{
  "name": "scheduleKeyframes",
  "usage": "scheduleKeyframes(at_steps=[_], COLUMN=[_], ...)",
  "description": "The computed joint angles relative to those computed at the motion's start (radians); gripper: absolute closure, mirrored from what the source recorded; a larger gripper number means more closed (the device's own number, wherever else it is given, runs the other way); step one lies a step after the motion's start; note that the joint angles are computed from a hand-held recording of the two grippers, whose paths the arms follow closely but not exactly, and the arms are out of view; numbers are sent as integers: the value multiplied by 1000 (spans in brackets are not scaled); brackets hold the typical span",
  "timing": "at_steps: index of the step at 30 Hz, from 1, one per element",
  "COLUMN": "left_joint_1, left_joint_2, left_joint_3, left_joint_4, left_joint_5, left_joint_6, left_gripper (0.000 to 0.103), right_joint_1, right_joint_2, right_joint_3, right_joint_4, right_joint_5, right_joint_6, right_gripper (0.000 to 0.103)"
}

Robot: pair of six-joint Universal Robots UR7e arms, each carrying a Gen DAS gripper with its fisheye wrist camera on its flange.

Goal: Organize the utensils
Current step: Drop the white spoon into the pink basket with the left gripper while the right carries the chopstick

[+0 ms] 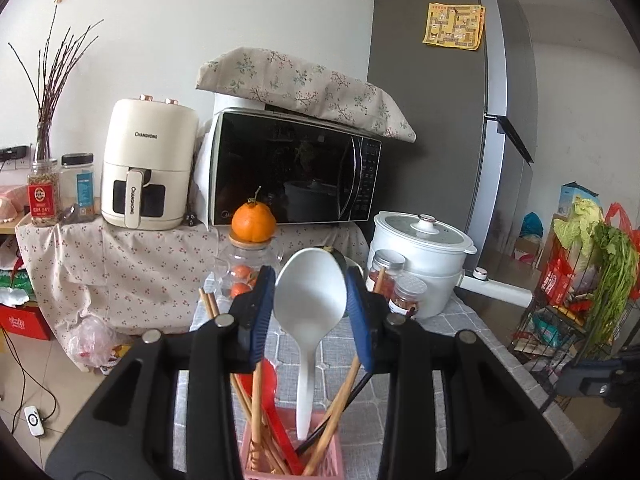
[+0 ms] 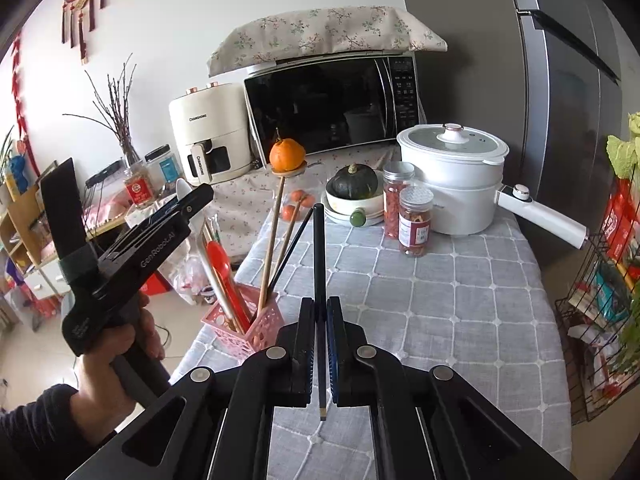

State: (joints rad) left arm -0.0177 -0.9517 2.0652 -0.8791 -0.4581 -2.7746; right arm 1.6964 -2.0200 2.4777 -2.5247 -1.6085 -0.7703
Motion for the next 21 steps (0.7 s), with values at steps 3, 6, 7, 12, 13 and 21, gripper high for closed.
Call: scheduleKeyframes(at_steps=[3, 6, 7, 12, 13, 21], left_joint_1=[21, 32, 34, 11, 5, -42], left_joint_2=[15, 10, 6, -25, -25, -35], left_joint_3=[-4, 4, 8, 27, 23, 1], left_joint_4=[-3, -56, -80, -137, -124, -29], left_joint_5=[-1, -13, -21, -31, -27, -12], left_joint_6=[8, 52, 72, 95, 88, 13], left_gripper=[66, 66, 66, 66, 66, 66], right_joint_1=[-9, -16, -17, -19, -19, -10], right_joint_2=[-13, -27, -29, -29, -29, -32], right_joint_3=[-7, -12, -14, -18, -17, -13], right_joint_4=[20, 32, 35, 37, 37, 37], right_joint_5=[16, 28, 31, 35, 36, 43], right_joint_6=[2, -1, 1, 6, 6, 12], right_gripper=[97, 97, 97, 97, 97, 97])
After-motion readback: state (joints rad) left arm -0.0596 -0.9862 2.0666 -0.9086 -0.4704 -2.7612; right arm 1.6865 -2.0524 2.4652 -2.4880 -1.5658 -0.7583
